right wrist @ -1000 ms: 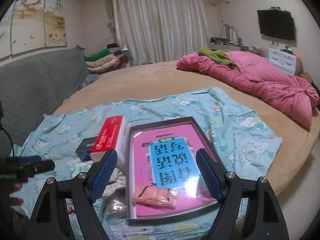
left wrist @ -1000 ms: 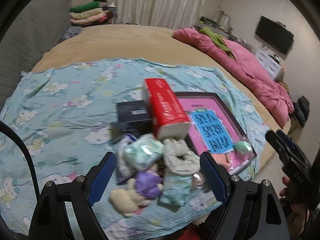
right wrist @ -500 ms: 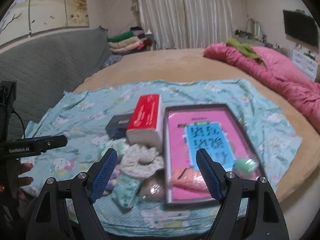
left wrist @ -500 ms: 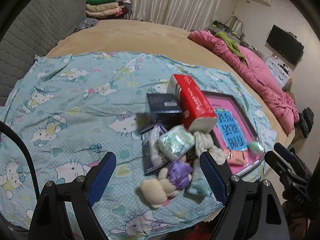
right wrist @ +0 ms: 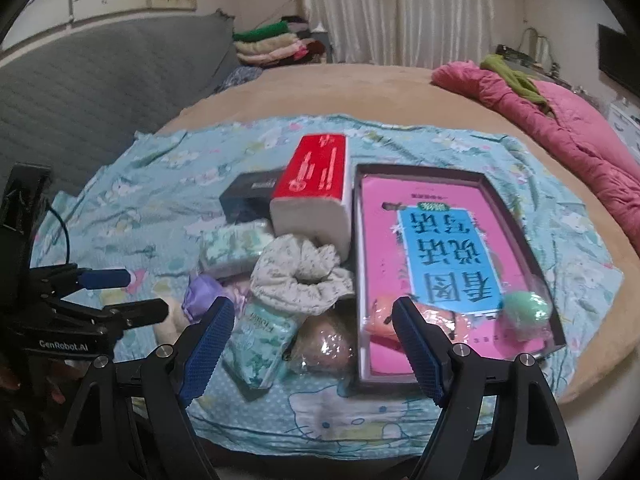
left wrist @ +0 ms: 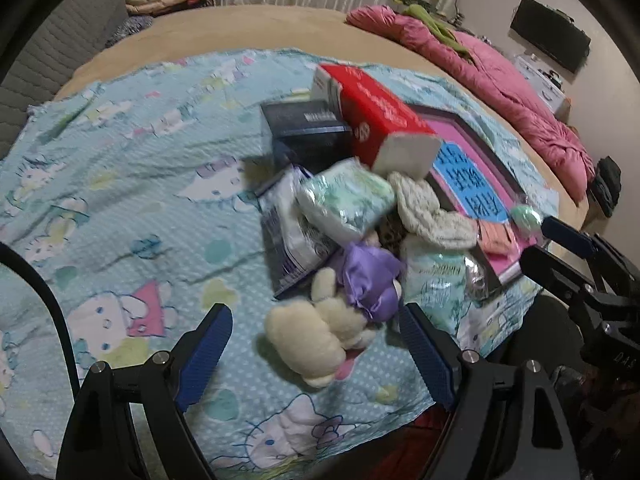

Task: Organize soft objects
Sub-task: 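Move both tools back toward the pile of soft items, then grasp the cream plush bunny with the left tool while the right grasps the floral scrunchie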

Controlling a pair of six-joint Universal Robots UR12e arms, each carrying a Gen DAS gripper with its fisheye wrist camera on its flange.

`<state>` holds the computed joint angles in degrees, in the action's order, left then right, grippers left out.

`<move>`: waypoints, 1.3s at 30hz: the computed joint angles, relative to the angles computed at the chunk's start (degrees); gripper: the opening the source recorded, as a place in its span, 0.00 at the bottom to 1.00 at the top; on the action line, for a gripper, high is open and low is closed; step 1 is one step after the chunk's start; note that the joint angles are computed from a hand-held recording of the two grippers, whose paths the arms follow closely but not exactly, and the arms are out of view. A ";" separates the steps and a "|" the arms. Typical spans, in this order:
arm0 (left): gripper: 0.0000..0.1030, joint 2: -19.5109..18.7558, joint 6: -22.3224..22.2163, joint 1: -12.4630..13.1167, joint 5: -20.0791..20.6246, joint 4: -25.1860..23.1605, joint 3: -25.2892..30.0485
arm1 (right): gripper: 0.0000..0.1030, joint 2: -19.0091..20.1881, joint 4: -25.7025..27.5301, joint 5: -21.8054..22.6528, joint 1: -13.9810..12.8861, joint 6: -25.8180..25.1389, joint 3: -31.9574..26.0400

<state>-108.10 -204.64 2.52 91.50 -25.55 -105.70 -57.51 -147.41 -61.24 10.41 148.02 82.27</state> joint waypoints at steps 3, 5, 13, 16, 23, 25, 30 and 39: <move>0.83 -0.78 0.51 -0.13 -0.23 0.07 0.20 | 0.80 1.10 1.45 -0.25 0.62 -1.92 -1.21; 0.83 -1.37 1.06 -0.21 -0.38 -0.25 0.64 | 0.80 1.76 1.76 -0.89 1.17 -3.09 -1.95; 0.83 -2.92 2.93 0.08 -2.05 -0.24 1.44 | 0.80 5.32 3.01 -5.58 3.84 -8.71 -5.85; 0.83 -3.18 2.74 0.51 -3.11 0.06 1.30 | 0.80 6.32 3.11 -6.47 4.32 -9.24 -6.90; 0.83 -3.66 2.18 1.11 -4.92 0.38 1.25 | 0.44 7.95 5.71 -5.37 4.36 -8.57 -9.10; 0.83 -3.81 2.07 1.22 -5.38 0.49 1.24 | 0.34 7.97 5.71 -4.62 4.25 -9.07 -9.03; 0.73 -3.93 1.20 1.61 -7.02 1.69 0.90 | 0.19 7.70 7.49 -0.53 3.34 -8.21 -9.21; 0.54 -3.55 -1.06 3.06 -11.12 5.49 -0.93 | 0.12 8.22 8.18 6.69 1.32 -1.39 -11.13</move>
<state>-111.65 -205.70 5.58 80.39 -20.06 -106.63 -49.29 -139.23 -54.56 11.74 146.63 71.14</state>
